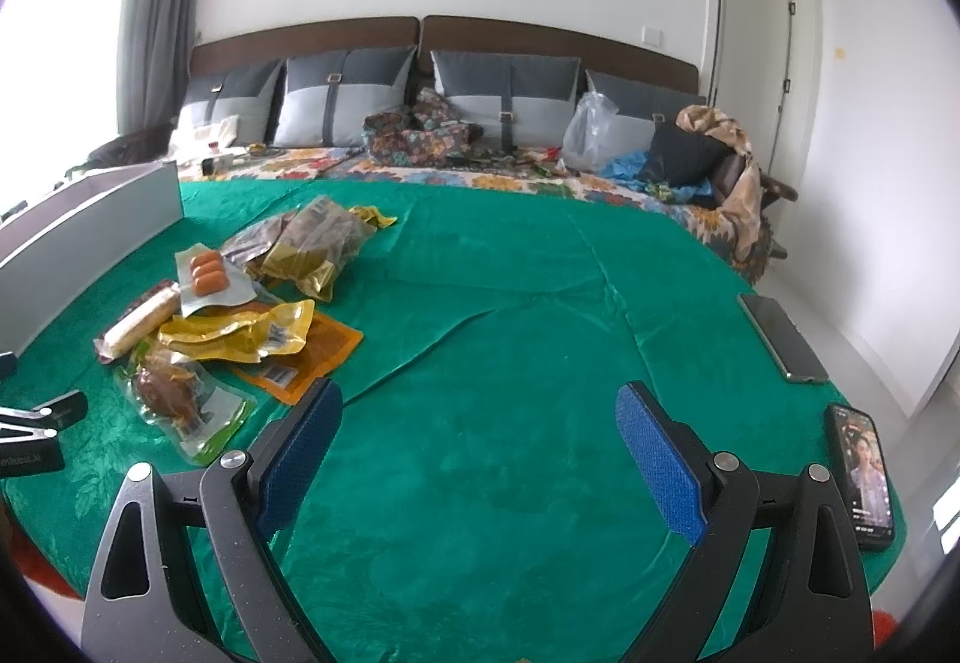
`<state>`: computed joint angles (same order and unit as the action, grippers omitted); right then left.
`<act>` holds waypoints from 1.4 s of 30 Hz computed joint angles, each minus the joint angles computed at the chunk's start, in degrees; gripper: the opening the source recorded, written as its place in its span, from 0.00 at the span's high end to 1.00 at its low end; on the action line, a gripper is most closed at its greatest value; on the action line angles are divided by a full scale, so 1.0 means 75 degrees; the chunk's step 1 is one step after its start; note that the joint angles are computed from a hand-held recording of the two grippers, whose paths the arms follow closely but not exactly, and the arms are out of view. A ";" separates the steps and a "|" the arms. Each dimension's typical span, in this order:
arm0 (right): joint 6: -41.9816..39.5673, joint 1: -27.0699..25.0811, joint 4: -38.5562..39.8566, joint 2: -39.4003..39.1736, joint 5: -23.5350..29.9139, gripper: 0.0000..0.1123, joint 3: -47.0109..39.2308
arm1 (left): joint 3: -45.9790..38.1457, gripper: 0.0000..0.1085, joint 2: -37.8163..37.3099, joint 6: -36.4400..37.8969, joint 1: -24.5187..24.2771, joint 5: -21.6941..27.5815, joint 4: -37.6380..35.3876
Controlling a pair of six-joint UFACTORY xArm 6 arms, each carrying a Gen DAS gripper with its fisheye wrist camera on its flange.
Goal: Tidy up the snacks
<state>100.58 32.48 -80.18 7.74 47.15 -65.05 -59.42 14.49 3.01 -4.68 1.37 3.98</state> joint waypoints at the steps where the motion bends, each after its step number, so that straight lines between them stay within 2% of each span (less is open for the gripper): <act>1: -0.0009 0.0001 0.0011 0.0010 -0.0005 0.16 -0.0003 | -0.0022 0.05 0.0023 0.0043 -0.0002 0.0038 -0.0093; 6: -0.0066 0.0000 0.0087 0.0079 -0.0034 0.16 -0.0076 | -0.0221 0.05 0.0174 0.0753 -0.0031 0.0390 -0.1048; 16: -0.0113 -0.0095 0.0254 0.0113 -0.0171 0.16 -0.0089 | -0.0510 0.05 0.0462 0.1499 -0.0085 0.0916 -0.1668; 18: -0.0260 -0.0267 0.0554 0.0137 -0.0201 0.16 -0.0092 | -0.0594 0.05 0.0550 0.1469 -0.0047 0.1080 -0.1595; 20: -0.0449 -0.0619 0.1216 0.0238 -0.0225 0.16 -0.0145 | -0.0634 0.05 0.0576 0.1795 -0.0047 0.1158 -0.2017; 23: -0.1217 -0.1203 0.2642 0.0564 -0.0191 0.16 -0.0459 | -0.0644 0.05 0.0575 0.1933 -0.0055 0.1221 -0.2193; 26: -0.1984 -0.1568 0.3433 0.0920 -0.0089 0.16 -0.0825 | -0.0715 0.05 0.0612 0.2134 -0.0066 0.1309 -0.2478; 31: -0.2428 -0.1980 0.3845 0.1418 -0.0337 0.16 -0.1171 | -0.0858 0.05 0.0673 0.2463 -0.0054 0.1503 -0.2858; 35: -0.2265 -0.2289 0.4080 0.1471 -0.0987 0.15 -0.1167 | -0.0916 0.05 0.0692 0.2444 -0.0042 0.1577 -0.2819; 39: -0.2526 -0.2434 0.4192 0.1699 -0.1062 0.15 -0.1467 | -0.1187 0.05 0.0858 0.2011 -0.0024 0.1726 -0.2427; 42: -0.2789 -0.2562 0.4307 0.1984 -0.1148 0.13 -0.1842 | -0.1432 0.05 0.0999 0.2221 -0.0013 0.1888 -0.2551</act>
<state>79.66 13.27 -47.88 22.62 38.54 -78.86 -70.16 21.98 19.67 -4.78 15.53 -15.15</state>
